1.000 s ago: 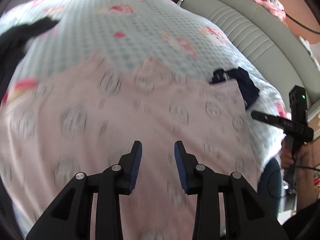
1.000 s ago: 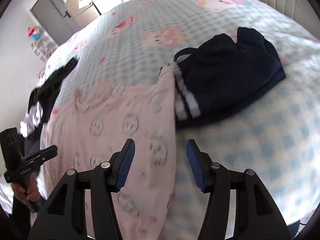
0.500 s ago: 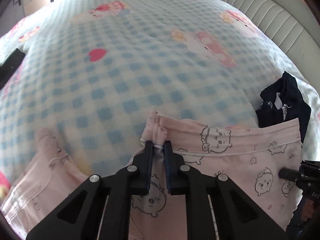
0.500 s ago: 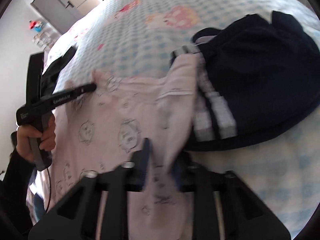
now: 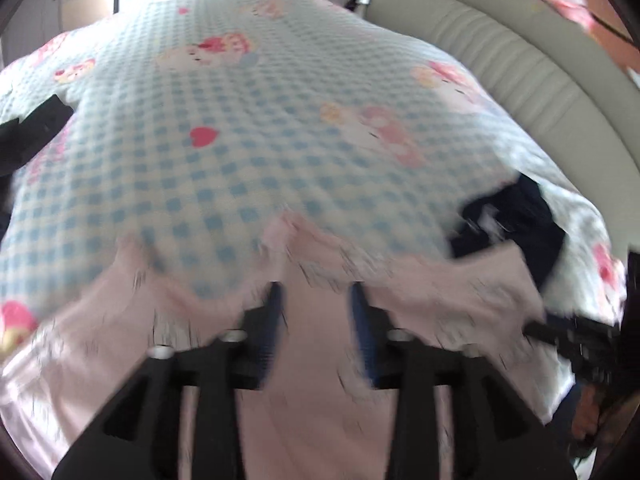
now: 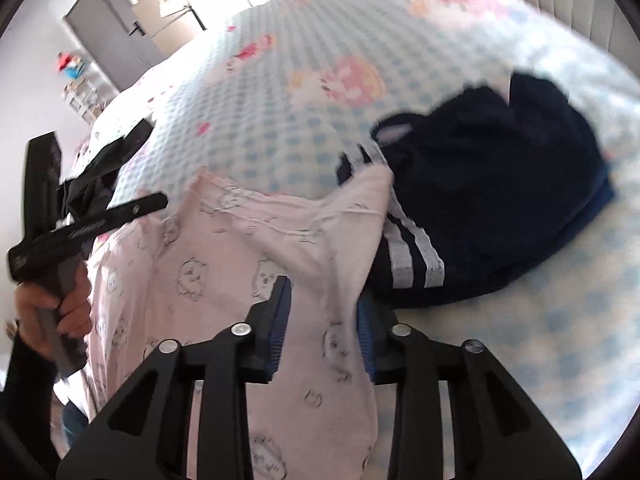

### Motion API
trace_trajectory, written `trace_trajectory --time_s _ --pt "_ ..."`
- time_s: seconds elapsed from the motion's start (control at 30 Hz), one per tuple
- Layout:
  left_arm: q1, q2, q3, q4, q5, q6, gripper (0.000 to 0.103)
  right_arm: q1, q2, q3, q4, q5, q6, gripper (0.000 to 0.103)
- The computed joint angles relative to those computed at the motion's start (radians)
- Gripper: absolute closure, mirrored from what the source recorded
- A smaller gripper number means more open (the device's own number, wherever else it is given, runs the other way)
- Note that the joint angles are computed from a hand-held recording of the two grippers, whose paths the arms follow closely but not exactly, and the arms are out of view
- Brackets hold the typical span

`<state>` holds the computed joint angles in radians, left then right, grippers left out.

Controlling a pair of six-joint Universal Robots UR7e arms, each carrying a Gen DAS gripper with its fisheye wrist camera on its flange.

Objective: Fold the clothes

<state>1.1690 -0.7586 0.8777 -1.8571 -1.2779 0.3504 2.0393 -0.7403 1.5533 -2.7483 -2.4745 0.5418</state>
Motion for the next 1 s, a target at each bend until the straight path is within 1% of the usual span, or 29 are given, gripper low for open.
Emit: trace_trajectory --time_s 0.03,0.07,0.1,0.17,0.2,0.23,0.27,0.3,0.37,0.4,0.43,0.47,0.5,0.57,0.63,0.7,0.73,0.8,0.83,0.87,0.9,0.93,0.97,1.0 --pt "-0.001 -0.034 0.047 -0.001 0.009 0.007 0.058 0.016 0.007 -0.013 0.018 -0.021 0.004 0.069" --pt "-0.003 -0.068 0.092 -0.001 0.018 0.014 0.058 0.035 0.016 -0.024 0.034 -0.043 0.010 0.064" --pt "-0.004 -0.102 0.137 0.000 0.027 0.021 0.059 0.052 0.027 -0.032 0.044 -0.060 0.013 0.061" --pt "-0.003 -0.199 0.277 -0.036 0.032 0.006 0.070 0.084 0.056 -0.045 0.040 -0.100 0.007 0.059" --pt "-0.002 -0.243 0.342 -0.053 0.031 -0.008 0.075 0.097 0.075 -0.045 0.019 -0.114 -0.001 0.059" --pt "-0.001 -0.286 0.402 -0.069 0.031 -0.021 0.075 0.107 0.090 -0.039 -0.003 -0.108 -0.005 0.058" --pt "-0.003 -0.317 0.454 -0.094 0.043 -0.022 0.075 0.112 0.102 -0.034 -0.016 -0.085 -0.005 0.058" --pt "-0.003 -0.352 0.513 -0.107 0.067 -0.035 0.075 0.105 0.111 -0.030 -0.014 -0.029 0.004 0.058" --pt "0.008 -0.376 0.541 -0.066 0.105 -0.084 0.075 0.080 0.128 -0.011 -0.011 0.108 0.026 0.058" --pt "0.014 -0.388 0.552 -0.041 0.122 -0.114 0.075 0.069 0.135 -0.007 0.026 0.143 0.055 0.058" --pt "0.024 -0.408 0.559 -0.030 0.110 -0.126 0.075 0.061 0.139 -0.007 0.086 0.158 0.098 0.058" --pt "0.034 -0.427 0.565 -0.019 0.097 -0.139 0.075 0.058 0.140 0.001 0.115 0.165 0.119 0.058" --pt "0.051 -0.458 0.569 -0.005 0.069 -0.144 0.075 0.062 0.133 0.019 0.106 0.158 0.115 0.058" --pt "0.077 -0.498 0.569 0.026 0.039 -0.150 0.075 0.077 0.108 0.052 0.113 0.141 0.121 0.058" --pt "0.114 -0.559 0.584 -0.005 -0.021 -0.168 0.075 0.092 0.084 0.070 0.149 0.122 0.152 0.058" --pt "0.128 -0.592 0.593 -0.044 0.003 -0.203 0.075 0.103 0.074 0.085 0.112 0.118 0.154 0.058" --pt "0.132 -0.597 0.592 -0.048 0.020 -0.205 0.075 0.110 0.078 0.087 0.070 0.124 0.128 0.057" --pt "0.130 -0.596 0.599 -0.028 0.104 -0.222 0.075 0.115 0.102 0.070 0.003 0.153 0.066 0.053" --pt "0.128 -0.595 0.603 -0.017 0.146 -0.231 0.075 0.113 0.119 0.048 0.005 0.170 0.052 0.053" --pt "0.122 -0.596 0.608 0.000 0.191 -0.237 0.075 0.107 0.136 0.022 0.049 0.180 0.062 0.053" --pt "0.123 -0.604 0.608 0.015 0.219 -0.239 0.075 0.103 0.143 0.009 0.106 0.178 0.086 0.053" --pt "0.133 -0.615 0.606 0.021 0.211 -0.254 0.074 0.100 0.151 -0.006 0.164 0.177 0.109 0.053" --pt "0.142 -0.625 0.599 0.031 0.199 -0.273 0.074 0.099 0.153 -0.008 0.197 0.173 0.121 0.053" --pt "0.149 -0.635 0.593 0.036 0.204 -0.297 0.076 0.102 0.146 0.009 0.195 0.164 0.119 0.053"
